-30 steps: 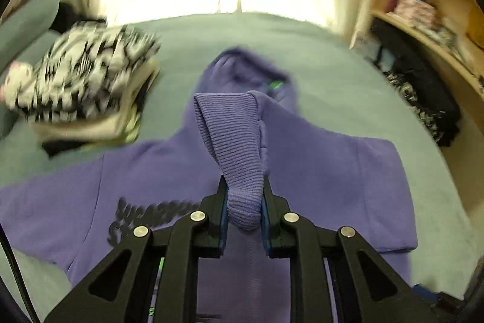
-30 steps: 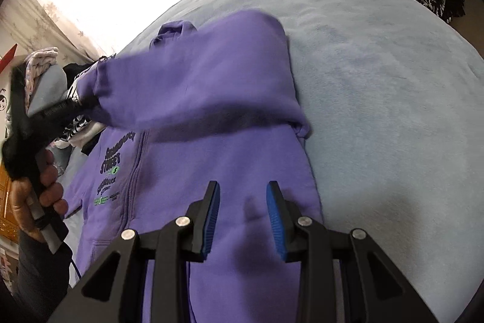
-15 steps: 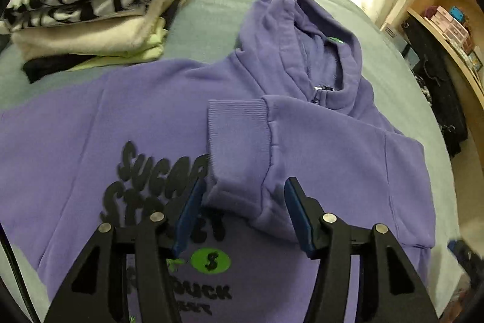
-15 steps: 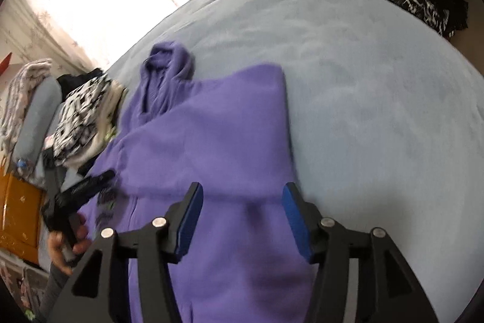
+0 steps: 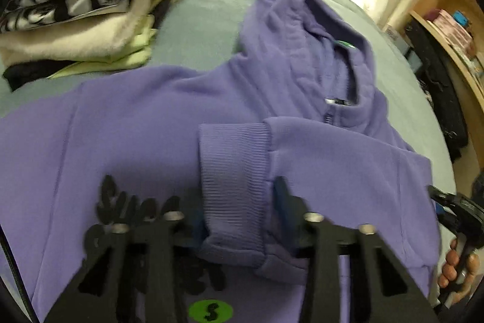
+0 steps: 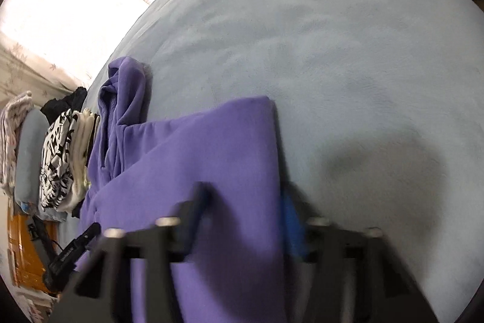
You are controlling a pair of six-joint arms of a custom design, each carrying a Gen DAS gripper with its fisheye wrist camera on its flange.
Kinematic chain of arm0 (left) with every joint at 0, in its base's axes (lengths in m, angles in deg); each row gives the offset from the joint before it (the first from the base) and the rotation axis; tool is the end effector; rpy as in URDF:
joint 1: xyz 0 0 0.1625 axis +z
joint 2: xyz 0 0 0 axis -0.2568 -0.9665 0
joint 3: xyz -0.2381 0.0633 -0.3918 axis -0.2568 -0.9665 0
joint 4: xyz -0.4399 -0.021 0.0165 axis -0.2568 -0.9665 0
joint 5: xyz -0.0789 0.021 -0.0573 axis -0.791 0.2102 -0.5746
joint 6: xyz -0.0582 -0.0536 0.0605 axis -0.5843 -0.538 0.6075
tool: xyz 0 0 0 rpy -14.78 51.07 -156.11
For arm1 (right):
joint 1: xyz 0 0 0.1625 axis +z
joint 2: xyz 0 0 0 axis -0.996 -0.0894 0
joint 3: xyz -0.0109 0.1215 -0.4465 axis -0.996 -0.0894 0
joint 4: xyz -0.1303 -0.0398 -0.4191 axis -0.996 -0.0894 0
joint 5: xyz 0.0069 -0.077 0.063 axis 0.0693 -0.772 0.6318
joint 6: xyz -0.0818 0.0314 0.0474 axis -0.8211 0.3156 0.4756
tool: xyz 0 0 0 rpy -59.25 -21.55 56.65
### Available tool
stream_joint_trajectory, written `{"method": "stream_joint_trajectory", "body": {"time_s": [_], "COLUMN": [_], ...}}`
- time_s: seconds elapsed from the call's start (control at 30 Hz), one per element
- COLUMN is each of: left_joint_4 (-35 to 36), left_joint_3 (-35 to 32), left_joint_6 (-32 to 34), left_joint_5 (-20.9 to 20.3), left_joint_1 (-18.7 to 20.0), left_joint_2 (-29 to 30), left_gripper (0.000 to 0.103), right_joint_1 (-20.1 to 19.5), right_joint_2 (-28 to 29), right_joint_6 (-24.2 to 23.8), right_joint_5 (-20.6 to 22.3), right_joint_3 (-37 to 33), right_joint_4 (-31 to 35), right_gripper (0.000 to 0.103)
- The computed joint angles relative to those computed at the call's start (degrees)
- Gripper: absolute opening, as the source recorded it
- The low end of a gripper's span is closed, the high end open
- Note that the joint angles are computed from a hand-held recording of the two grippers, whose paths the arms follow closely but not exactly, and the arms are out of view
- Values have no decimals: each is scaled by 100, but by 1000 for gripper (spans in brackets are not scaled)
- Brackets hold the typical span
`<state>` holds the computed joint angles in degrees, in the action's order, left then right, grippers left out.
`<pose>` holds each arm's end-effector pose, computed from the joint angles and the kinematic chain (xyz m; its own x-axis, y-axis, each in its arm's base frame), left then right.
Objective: Fold large clothes
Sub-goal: 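Lay the sleeve across the chest and open the right tool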
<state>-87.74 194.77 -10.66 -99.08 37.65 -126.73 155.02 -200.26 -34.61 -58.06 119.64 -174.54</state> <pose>-0.3065 -0.3409 0.1099 -0.8820 -0.0627 -0.4671 0.1859 0.8645 -0.4670 0.0211 -0.3040 0.4216 -0.9551 0.1813 0.2344 0.0253 0.8381 -0.5450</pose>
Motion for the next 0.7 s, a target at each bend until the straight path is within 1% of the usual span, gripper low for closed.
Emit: {"method": "stream_joint_trajectory", "body": {"time_s": [0.03,0.1,0.13,0.17,0.23,0.27,0.3,0.33,0.4,0.47,0.5,0.53,0.57,0.6,0.63,0.67,0.7], "left_joint_4": [-69,166,257,302,416,447,626,864,1497,2018,2363,2695,2974,3282,3452,3489,3400], "left_joint_3": [14,-32,-37,-43,-68,-74,-124,-182,-339,-457,-517,-573,-606,-644,-652,-634,-608], "left_joint_6": [6,-129,-153,-176,-283,-302,-326,-387,-485,-658,-828,-1024,-1246,-1526,-1716,-1808,-1795], "left_joint_5": [-10,219,348,362,305,341,396,458,588,671,758,836,912,1003,1057,1074,1042], "left_joint_1": [-44,-191,-250,-247,-187,-202,-250,-291,-443,-569,-656,-737,-809,-897,-971,-1044,-1105], "left_joint_2": [-21,13,66,103,194,209,201,195,152,72,10,-57,-126,-202,-273,-350,-405], "left_gripper": [15,15,15,15,21,22,25,33,36,36,38,44,47,51,51,51,51], "right_joint_1": [158,527,638,711,742,771,882,991,1241,1569,1687,1865,2024,2185,2299,2416,2615], "right_joint_2": [13,-118,-108,4,249,251,214,188,118,-34,-111,-207,-263,-334,-400,-444,-472], "right_joint_6": [-51,-385,-488,-452,-317,-312,-273,-239,-173,-167,-165,-113,-15,124,222,296,390], "right_joint_5": [-130,-356,-503,-757,-1147,-1226,-1338,-1456,-1697,-1974,-2073,-2203,-2304,-2346,-2332,-2317,-2332], "right_joint_3": [9,211,281,315,300,321,308,278,257,322,346,388,410,421,422,424,440], "right_joint_4": [-75,-761,-1009,-1120,-1069,-1100,-1060,-977,-927,-1067,-1116,-1175,-1200,-1153,-1053,-956,-830], "right_gripper": [13,12,12,12,19,20,22,23,23,24,24,24,24,24,24,24,24]}}
